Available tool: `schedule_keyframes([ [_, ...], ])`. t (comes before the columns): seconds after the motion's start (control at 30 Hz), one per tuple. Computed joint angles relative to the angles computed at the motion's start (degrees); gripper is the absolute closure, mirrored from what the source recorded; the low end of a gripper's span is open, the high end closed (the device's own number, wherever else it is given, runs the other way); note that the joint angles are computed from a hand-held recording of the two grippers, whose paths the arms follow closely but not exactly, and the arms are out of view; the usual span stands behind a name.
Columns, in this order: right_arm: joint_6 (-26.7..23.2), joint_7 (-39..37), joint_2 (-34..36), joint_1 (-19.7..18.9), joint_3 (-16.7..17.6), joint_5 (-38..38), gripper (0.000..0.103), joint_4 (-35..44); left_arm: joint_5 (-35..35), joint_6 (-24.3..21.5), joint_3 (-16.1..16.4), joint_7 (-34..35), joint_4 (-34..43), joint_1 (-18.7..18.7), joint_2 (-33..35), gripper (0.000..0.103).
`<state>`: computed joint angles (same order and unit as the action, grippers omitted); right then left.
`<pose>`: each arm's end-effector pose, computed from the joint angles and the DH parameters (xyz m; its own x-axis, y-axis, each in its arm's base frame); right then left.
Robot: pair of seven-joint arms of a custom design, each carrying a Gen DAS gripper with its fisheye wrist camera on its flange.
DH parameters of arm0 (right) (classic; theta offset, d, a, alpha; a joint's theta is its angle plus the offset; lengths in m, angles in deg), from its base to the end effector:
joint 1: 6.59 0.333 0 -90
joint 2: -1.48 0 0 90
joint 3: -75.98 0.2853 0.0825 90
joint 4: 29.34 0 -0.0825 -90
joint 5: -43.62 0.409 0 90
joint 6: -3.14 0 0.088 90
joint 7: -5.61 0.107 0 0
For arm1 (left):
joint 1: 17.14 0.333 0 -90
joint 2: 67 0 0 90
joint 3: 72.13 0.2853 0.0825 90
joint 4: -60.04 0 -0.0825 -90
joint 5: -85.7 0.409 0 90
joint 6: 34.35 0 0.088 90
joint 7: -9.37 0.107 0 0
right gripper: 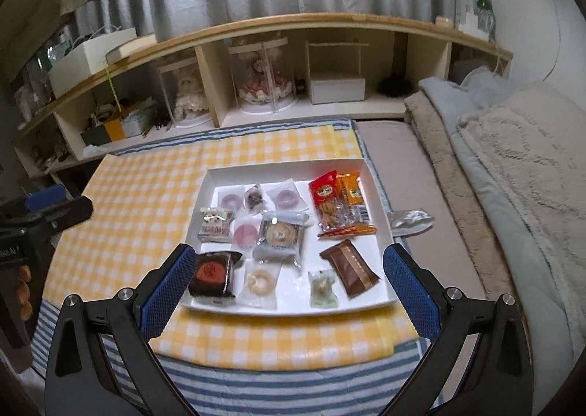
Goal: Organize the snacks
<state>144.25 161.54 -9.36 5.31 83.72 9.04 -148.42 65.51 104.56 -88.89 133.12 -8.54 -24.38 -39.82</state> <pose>0.5390 0.1971 0.5357 -0.3698 -0.9190 -0.1366 -0.6455 0.3598 -0.6737 0.7082 -0.2551 0.5836 -0.6957 -0.7168 0.0471 -0.4860 0.4214 -0.7657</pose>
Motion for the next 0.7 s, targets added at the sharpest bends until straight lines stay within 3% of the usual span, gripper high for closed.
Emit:
schedule_keyframes([
  [0.27,-2.3,5.9,-6.0,0.1,3.5,-5.3,0.000,-5.2,-11.1,6.4,-0.2,9.1,-20.5,4.2,-14.2,0.000],
  [0.6,-1.5,11.4,-10.0,0.0,6.4,-8.2,0.000,-10.0,-21.0,11.7,3.6,19.8,-34.7,2.4,-23.8,0.000],
  [0.7,-2.7,12.7,-10.3,-0.1,7.5,-10.0,0.000,-10.0,-21.9,12.8,4.4,21.2,-35.8,1.6,-24.1,0.000],
])
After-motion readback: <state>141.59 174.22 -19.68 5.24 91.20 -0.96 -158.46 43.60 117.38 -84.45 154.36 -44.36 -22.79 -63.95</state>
